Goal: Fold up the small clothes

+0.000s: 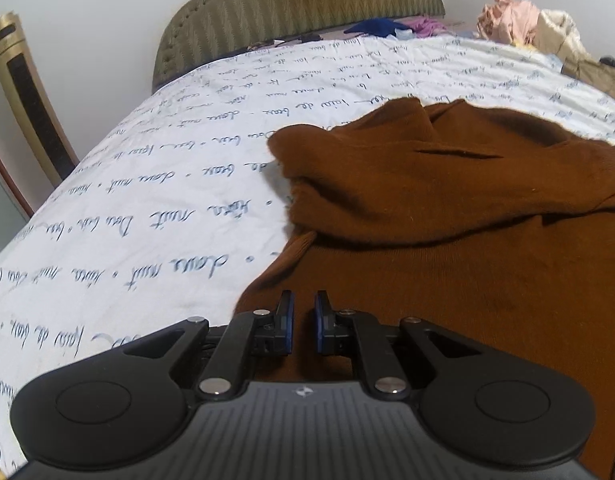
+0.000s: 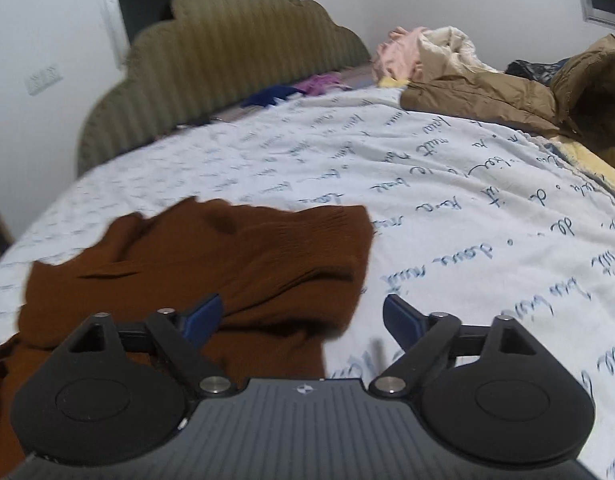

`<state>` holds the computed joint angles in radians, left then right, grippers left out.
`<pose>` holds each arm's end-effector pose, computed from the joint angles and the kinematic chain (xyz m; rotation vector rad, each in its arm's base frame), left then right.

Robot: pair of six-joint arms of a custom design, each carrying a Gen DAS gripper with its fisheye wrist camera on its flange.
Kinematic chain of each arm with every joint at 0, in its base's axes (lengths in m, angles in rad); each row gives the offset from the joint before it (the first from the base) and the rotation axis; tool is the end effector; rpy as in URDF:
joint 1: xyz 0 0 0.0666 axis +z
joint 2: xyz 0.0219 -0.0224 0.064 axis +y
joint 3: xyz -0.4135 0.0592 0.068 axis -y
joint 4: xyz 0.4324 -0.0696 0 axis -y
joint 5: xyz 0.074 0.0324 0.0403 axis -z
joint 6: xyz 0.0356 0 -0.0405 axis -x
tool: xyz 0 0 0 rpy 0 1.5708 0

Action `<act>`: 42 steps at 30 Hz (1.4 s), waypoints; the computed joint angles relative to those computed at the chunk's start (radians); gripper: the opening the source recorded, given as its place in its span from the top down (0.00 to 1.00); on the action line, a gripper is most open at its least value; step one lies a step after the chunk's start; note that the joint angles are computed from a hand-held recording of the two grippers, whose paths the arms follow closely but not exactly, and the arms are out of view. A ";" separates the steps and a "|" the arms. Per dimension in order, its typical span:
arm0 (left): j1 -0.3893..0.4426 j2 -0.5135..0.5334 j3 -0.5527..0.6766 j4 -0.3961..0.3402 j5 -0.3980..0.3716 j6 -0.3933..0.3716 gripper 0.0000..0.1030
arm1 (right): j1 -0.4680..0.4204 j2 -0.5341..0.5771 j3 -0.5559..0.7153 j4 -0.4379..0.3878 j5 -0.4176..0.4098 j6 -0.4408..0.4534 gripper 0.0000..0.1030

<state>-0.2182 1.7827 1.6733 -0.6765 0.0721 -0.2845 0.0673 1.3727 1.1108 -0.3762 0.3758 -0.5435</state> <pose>0.6656 -0.1506 0.3957 0.6196 2.2717 -0.0526 0.5105 0.0209 0.3735 0.7067 2.0398 -0.0644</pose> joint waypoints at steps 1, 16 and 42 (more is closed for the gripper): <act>0.008 -0.009 -0.010 0.002 0.015 0.000 0.90 | 0.009 -0.017 -0.016 0.004 -0.006 0.000 0.13; 0.026 -0.002 -0.082 0.172 0.025 0.006 0.90 | 0.090 -0.052 -0.113 0.061 0.052 0.045 0.01; 0.126 -0.133 -0.229 0.099 0.216 -0.215 0.90 | 0.077 -0.259 -0.254 0.027 -0.118 -0.141 0.01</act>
